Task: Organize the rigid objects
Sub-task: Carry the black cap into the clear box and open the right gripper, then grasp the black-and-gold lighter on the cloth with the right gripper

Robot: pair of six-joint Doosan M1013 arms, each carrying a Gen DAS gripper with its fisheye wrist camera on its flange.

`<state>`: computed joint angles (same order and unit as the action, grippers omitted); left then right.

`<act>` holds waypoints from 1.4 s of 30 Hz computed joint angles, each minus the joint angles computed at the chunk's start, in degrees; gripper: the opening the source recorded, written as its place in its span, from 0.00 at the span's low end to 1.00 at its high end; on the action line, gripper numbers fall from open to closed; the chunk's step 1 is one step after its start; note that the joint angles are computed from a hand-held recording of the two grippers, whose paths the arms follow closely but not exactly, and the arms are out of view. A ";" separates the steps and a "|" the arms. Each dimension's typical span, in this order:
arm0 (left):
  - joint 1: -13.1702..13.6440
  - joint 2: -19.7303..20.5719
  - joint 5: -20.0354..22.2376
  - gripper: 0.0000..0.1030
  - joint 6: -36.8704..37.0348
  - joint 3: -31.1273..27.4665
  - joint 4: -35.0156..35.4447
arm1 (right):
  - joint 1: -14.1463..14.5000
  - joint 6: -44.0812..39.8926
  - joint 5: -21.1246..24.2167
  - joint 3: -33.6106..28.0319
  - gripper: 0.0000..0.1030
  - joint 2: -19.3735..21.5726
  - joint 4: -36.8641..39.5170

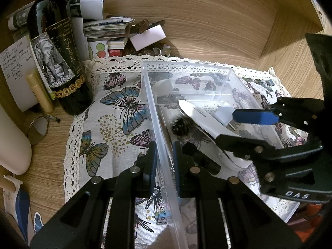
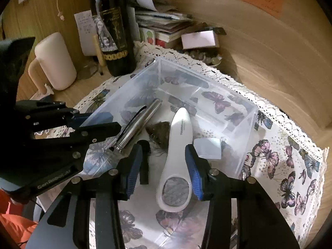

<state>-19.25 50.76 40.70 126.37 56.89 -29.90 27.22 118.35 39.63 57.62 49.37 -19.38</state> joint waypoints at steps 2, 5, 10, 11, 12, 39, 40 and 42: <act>0.00 0.00 -0.02 0.13 0.04 0.01 -0.01 | -0.04 1.04 -0.56 0.65 0.39 -0.47 -0.89; 0.00 -0.01 -0.02 0.13 0.02 0.01 -0.05 | -0.10 3.44 -1.47 1.77 0.39 -1.29 -2.60; 0.00 -0.02 -0.04 0.13 0.08 0.04 -0.05 | -0.21 9.88 -3.19 4.60 0.40 -3.43 -7.77; 0.00 -0.02 -0.04 0.13 0.08 0.04 -0.05 | -0.23 11.91 -3.49 5.39 0.40 -4.04 -9.56; -0.02 -0.01 -0.10 0.13 0.07 0.03 0.01 | -0.26 13.56 -3.68 6.00 0.40 -4.50 -11.00; -0.12 0.03 -0.13 0.13 0.25 -0.06 -0.19 | -0.79 32.86 1.52 18.95 0.46 -9.82 -16.68; -0.13 0.06 -0.12 0.13 0.28 -0.14 -0.06 | -0.88 32.68 1.27 19.27 0.46 -9.79 -15.55; -0.10 0.11 -0.06 0.13 0.41 -0.22 -0.11 | -1.12 31.88 0.89 19.81 0.46 -9.67 -12.75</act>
